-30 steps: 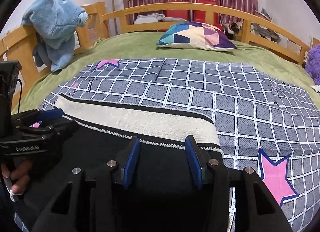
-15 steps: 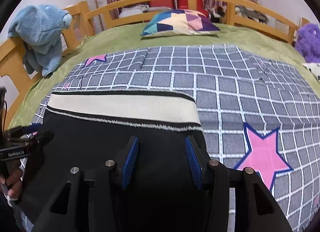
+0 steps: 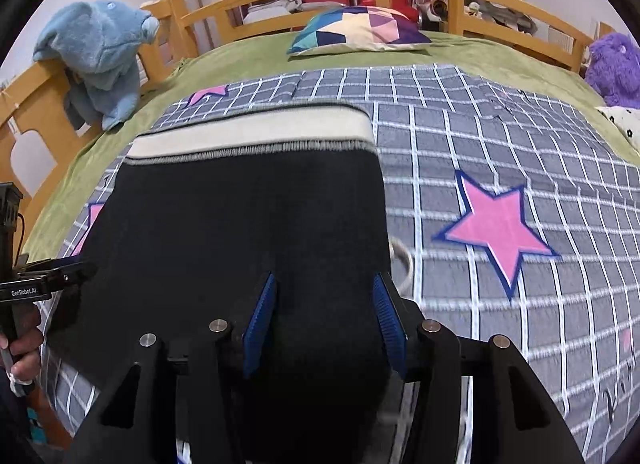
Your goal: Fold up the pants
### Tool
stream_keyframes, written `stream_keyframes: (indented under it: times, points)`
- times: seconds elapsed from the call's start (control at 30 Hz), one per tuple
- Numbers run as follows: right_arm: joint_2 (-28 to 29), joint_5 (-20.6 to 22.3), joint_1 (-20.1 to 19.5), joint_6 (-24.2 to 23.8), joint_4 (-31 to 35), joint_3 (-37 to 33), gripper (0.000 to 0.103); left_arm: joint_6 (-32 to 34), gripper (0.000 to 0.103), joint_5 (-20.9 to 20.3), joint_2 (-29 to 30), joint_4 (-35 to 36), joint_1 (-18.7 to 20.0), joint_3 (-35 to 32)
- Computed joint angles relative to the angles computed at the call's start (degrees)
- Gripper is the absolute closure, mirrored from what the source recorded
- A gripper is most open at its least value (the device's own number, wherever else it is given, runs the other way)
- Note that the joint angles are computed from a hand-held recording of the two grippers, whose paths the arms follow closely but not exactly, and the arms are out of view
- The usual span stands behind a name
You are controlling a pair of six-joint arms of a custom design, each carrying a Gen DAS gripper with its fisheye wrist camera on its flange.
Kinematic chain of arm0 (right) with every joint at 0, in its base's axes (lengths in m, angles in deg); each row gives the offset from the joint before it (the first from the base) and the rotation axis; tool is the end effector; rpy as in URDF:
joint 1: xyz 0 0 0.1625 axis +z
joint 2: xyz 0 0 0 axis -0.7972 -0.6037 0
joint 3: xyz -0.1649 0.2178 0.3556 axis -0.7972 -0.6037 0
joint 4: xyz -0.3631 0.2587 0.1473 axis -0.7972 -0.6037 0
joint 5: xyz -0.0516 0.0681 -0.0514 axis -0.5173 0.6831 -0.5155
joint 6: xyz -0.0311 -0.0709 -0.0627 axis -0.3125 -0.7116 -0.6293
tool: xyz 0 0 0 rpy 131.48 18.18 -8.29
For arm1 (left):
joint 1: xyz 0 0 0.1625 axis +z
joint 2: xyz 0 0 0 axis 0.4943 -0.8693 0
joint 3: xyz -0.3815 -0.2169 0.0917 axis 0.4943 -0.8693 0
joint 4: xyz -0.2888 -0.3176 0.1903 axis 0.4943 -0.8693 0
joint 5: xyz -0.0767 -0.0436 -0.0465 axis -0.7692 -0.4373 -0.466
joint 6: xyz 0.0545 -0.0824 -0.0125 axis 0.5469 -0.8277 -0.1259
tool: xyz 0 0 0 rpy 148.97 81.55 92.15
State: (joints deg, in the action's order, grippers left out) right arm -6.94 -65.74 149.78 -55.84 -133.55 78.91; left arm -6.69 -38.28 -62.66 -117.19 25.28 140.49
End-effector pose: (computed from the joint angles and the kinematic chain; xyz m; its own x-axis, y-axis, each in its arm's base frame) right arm 0.1698 -0.6165 0.1612 -0.7498 -0.3672 0.5504 -0.5727 0.7769 -0.2618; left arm -0.1247 -0.5287 0.1850 -0.8650 -0.1426 -0.4811 0.1465 0.8452 -0.5140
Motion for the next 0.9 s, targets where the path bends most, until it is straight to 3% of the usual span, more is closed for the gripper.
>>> stream_keyframes:
  times: [0.13,0.23,0.37,0.57,0.73,0.9]
  points:
    - [-2.7,2.1,-1.5,2.1,0.8,3.1,0.052,-2.1,0.024,1.1,-0.9,-1.3,-1.8,2.6]
    - [-4.1,2.4,-2.0,2.3,-1.2,6.0,0.051,-4.0,0.024,-0.6,-1.9,-0.2,-2.4,3.3]
    - [-5.8,2.2,-2.5,2.7,-2.5,9.2,0.05,-5.6,0.024,0.5,-2.8,4.1,-4.5,4.8]
    - [-9.6,0.8,-3.1,5.0,1.4,12.7,0.05,-10.9,0.025,1.5,-5.9,15.3,-7.2,3.6]
    - [-13.4,-3.0,-0.2,4.0,0.2,16.6,0.052,-17.1,0.026,5.6,-10.6,25.5,-13.6,3.4]
    - [-19.5,-2.7,4.8,8.1,3.5,18.0,0.051,-21.5,0.025,7.0,-15.2,31.2,-19.7,1.6]
